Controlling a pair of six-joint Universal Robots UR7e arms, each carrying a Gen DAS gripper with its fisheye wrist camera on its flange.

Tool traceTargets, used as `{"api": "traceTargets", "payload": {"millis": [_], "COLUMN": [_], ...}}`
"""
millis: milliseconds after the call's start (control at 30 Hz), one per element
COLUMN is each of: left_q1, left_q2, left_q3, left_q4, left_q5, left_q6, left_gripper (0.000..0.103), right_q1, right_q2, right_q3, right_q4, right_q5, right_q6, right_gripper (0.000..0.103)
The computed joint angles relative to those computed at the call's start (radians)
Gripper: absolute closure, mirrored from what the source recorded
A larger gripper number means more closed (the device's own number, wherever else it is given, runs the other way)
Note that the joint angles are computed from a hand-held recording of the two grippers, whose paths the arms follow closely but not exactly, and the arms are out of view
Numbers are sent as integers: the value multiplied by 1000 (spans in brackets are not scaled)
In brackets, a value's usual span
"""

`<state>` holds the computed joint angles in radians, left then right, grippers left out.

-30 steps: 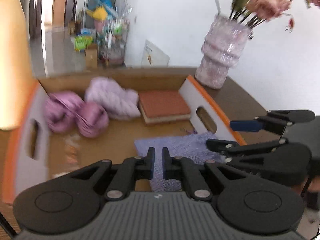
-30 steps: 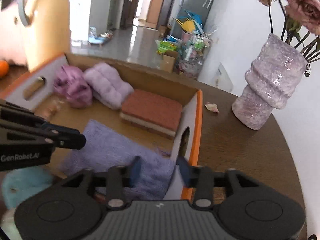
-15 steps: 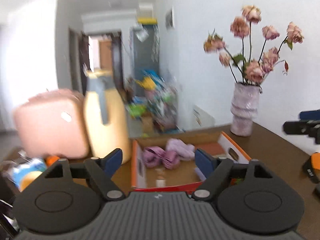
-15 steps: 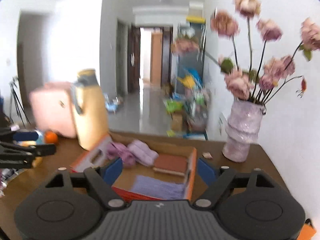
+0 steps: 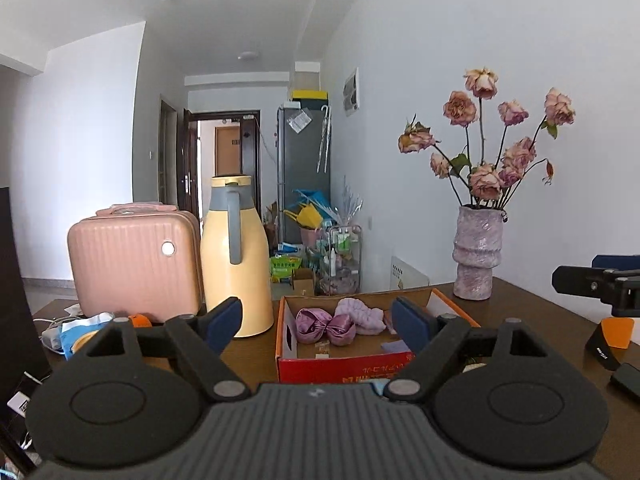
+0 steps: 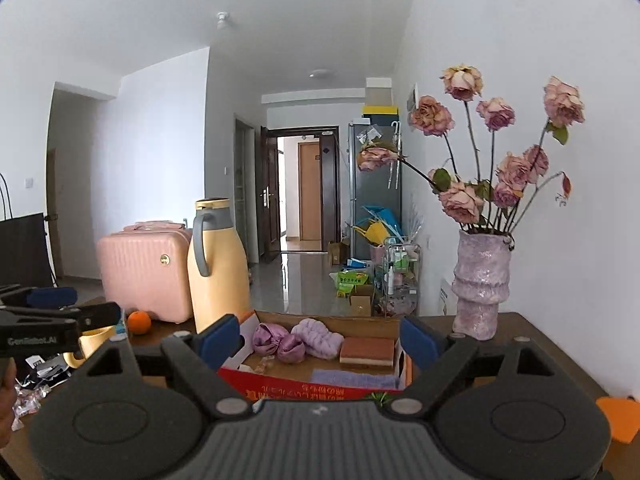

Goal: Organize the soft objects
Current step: 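Withdraw both grippers from the box, then grasp the white round sponge with the right gripper while the left gripper grasps the pale green bath puff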

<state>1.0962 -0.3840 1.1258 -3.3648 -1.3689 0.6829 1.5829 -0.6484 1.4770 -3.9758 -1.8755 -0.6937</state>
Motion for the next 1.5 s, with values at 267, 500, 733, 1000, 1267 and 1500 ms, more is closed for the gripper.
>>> {"api": "traceTargets", "payload": {"millis": [267,500,733,1000,1267,1500], "left_q1": [43,80,103,93,76,58], "left_q2": [-123,-197,-236,-190,-84,100], "left_q3": [342,585,662,558,346,-7], "left_q4": [-227,-361,-345,-251,-60,185], "left_q5": [-65,-110,-91,-50,-19,-75], "left_q6": [33,58,78,40,-7,20], "left_gripper": [8,5,4,4,4,4], "right_q1": [-11,-23,-38,-56,-86,-119], "right_q2": [24,111,159,134,97,63], "right_q3": [203,362,453,436,357,227], "right_q4": [-243,-433,-493,-437,-295,-120], "right_q5": [5,18,8,10,-5,7], "right_q6": [25,-19,-19,11,62,124], "right_gripper": [14,14,11,11,13,16]}}
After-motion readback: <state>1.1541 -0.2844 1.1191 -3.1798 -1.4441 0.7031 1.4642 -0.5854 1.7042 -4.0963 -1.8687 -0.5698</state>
